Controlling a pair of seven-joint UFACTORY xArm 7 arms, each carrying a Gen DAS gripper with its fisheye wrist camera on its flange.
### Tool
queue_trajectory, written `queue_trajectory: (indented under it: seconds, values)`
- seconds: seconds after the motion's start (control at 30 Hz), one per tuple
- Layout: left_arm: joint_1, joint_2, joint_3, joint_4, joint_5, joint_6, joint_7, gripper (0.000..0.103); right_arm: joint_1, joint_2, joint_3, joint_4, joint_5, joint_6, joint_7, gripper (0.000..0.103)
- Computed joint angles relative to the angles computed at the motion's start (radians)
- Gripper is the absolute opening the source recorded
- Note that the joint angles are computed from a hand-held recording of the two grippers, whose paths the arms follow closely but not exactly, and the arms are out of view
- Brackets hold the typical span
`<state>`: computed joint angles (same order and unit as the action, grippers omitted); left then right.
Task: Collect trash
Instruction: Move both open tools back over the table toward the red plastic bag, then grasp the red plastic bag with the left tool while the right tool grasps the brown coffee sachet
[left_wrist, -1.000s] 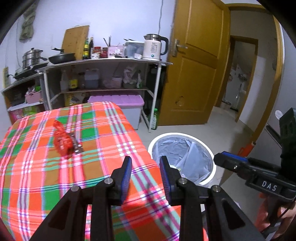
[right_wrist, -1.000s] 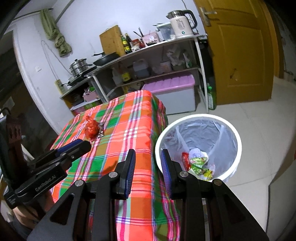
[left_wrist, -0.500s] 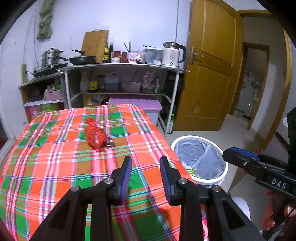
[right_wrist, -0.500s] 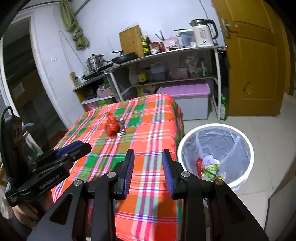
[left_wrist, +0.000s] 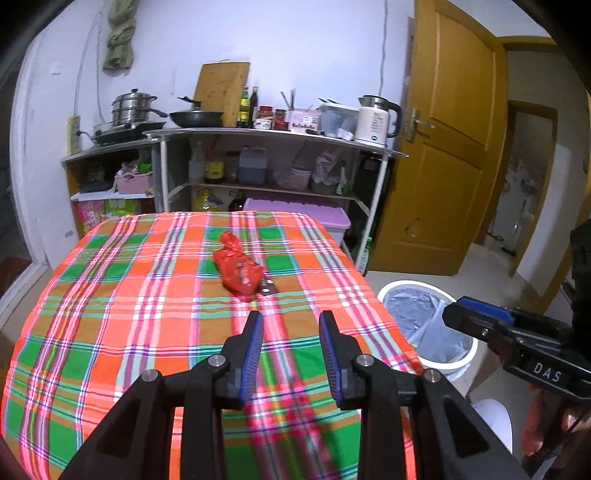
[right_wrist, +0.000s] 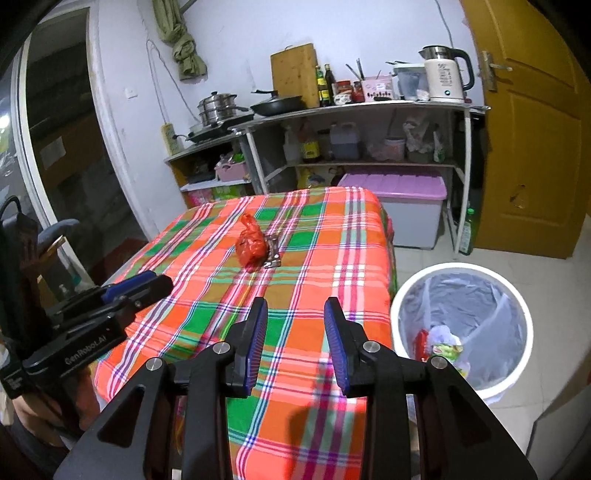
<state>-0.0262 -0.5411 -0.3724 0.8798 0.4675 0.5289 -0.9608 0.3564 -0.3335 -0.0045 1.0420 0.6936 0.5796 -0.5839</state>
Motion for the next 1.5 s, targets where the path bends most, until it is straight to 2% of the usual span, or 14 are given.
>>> queue_trajectory:
  seconds: [0.2, 0.3, 0.5, 0.73, 0.97, 1.17, 1.27, 1.5]
  values:
    - [0.015, -0.016, 0.036, -0.035, -0.014, -0.025, 0.008, 0.031, 0.002, 0.083, 0.022, 0.068, -0.003, 0.014, -0.010, 0.034]
    - [0.025, -0.004, 0.049, -0.034, -0.020, -0.035, 0.022, 0.031, -0.006, 0.122, 0.038, 0.105, -0.003, 0.022, -0.007, 0.045]
    - [0.032, 0.055, 0.088, -0.005, -0.047, -0.061, 0.070, 0.031, -0.026, 0.196, 0.072, 0.178, -0.007, 0.027, -0.002, 0.045]
    - [0.049, 0.169, 0.109, 0.083, -0.027, -0.054, 0.084, 0.032, -0.048, 0.266, 0.104, 0.251, -0.028, 0.017, 0.017, 0.045]
    - [0.016, 0.301, 0.164, 0.183, -0.019, -0.068, 0.091, 0.046, -0.075, 0.336, 0.125, 0.314, -0.052, 0.018, 0.040, 0.045]
    - [-0.014, 0.427, 0.219, 0.284, -0.004, -0.064, 0.064, 0.047, -0.101, 0.390, 0.138, 0.358, -0.069, 0.032, 0.062, 0.045]
    - [-0.031, 0.487, 0.252, 0.331, 0.000, -0.062, 0.044, 0.053, -0.111, 0.416, 0.146, 0.381, -0.078, 0.038, 0.069, 0.045]
    - [-0.074, 0.603, 0.314, 0.407, -0.071, -0.044, 0.081, 0.053, -0.129, 0.472, 0.162, 0.423, -0.096, 0.052, 0.081, 0.045]
